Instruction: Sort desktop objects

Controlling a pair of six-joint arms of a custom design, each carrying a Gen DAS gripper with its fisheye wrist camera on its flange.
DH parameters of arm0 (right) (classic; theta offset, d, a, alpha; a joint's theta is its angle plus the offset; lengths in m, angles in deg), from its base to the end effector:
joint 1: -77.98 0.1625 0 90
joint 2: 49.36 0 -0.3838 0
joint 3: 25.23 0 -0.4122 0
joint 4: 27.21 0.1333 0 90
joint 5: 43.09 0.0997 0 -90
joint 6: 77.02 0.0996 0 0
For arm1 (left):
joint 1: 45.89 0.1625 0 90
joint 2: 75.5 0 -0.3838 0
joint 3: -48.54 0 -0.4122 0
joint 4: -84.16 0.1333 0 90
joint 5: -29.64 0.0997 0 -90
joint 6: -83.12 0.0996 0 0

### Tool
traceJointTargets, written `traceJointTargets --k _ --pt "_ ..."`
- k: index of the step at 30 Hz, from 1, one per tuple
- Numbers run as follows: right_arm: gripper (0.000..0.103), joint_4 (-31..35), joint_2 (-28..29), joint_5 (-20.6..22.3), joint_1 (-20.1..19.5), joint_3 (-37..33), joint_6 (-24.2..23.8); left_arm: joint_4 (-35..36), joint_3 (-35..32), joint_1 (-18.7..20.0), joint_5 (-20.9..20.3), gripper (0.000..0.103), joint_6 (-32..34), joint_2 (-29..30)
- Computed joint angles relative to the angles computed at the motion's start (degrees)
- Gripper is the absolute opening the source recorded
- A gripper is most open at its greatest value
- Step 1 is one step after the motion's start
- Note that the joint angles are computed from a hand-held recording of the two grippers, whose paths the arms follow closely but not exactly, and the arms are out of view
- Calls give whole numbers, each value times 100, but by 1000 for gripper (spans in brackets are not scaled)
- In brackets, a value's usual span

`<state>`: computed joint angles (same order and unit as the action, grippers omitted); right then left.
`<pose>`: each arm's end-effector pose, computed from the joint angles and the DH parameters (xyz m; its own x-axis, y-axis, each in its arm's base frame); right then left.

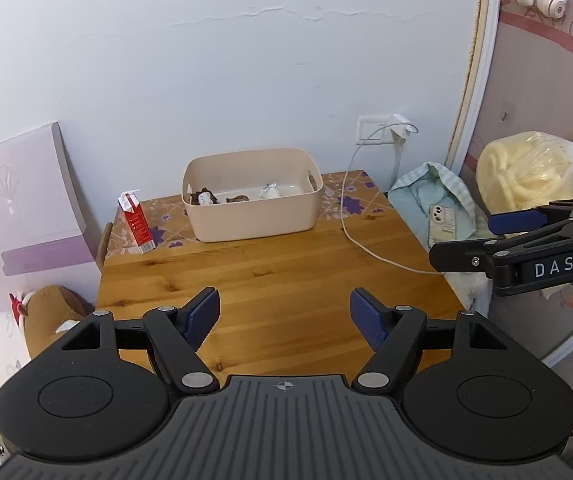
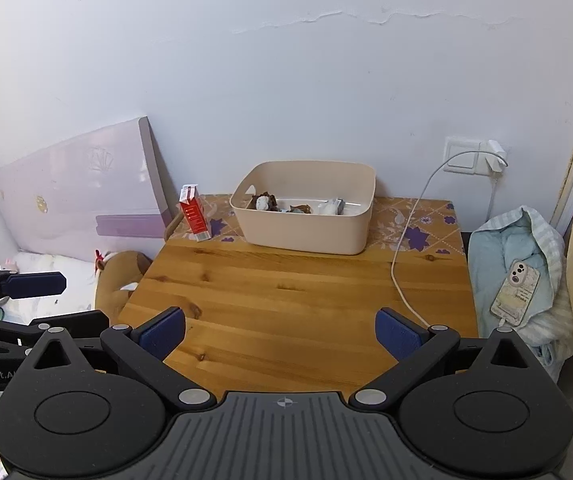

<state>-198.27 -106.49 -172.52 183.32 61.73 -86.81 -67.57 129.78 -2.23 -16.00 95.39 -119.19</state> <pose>0.2496 -0.6452 0.3094 -0.8350 0.1666 0.5245 -0.3122 0.6415 -0.7007 -0.3840 -0.6470 0.1523 -0.5445 0.4461 -0.7103 0.7938 0.5475 -0.2647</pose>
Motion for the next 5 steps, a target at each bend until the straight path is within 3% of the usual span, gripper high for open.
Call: traceJointTargets --k 5 --pt "103 -29 -20 -45 42 39 -75 39 66 -15 -34 74 -205 -55"
